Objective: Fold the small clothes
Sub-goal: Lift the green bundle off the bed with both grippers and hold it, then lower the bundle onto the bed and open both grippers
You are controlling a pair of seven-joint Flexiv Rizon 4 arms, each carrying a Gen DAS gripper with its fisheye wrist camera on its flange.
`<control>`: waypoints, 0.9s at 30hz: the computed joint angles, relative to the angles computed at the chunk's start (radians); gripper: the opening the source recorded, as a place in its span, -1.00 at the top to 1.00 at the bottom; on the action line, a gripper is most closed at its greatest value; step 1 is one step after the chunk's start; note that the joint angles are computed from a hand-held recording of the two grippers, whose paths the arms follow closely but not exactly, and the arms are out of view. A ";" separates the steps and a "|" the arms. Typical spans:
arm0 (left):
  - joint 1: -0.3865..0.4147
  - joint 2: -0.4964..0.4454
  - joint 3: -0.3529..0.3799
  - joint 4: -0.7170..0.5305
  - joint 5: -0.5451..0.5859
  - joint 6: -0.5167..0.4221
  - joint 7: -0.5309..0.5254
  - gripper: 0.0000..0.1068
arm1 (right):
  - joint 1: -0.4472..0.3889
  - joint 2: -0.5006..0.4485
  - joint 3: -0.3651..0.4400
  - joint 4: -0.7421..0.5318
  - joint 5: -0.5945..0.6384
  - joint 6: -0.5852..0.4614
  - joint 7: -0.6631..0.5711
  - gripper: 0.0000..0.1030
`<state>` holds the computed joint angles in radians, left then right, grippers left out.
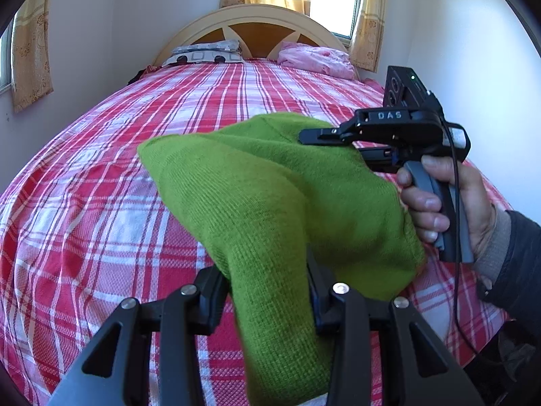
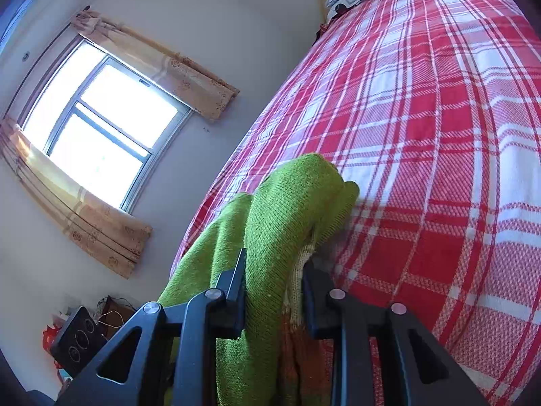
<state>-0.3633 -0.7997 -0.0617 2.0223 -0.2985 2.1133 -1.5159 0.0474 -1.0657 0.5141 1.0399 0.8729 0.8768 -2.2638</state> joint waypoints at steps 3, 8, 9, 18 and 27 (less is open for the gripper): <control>0.019 -0.007 -0.012 0.009 0.016 -0.001 -0.009 0.24 | 0.007 -0.004 -0.010 0.001 -0.006 0.007 0.013 0.47; 0.024 -0.017 -0.014 0.013 0.029 0.014 -0.023 0.20 | 0.014 -0.008 -0.016 0.011 -0.020 0.034 0.030 0.47; 0.021 -0.018 -0.012 0.012 0.026 0.014 -0.024 0.19 | 0.013 -0.006 -0.015 0.016 -0.023 0.038 0.029 0.47; -0.037 -0.009 0.034 0.014 -0.037 -0.001 -0.016 -0.15 | 0.046 0.009 -0.040 0.058 -0.093 0.130 0.089 0.46; -0.119 0.023 0.093 0.056 -0.198 0.103 0.025 -0.54 | 0.049 0.025 -0.033 0.120 -0.177 0.210 0.124 0.27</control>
<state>-0.4827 -0.7766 0.0316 2.0780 -0.4968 2.2166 -1.4905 0.0968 -1.0408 0.4806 1.1597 0.6959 1.0866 -2.1402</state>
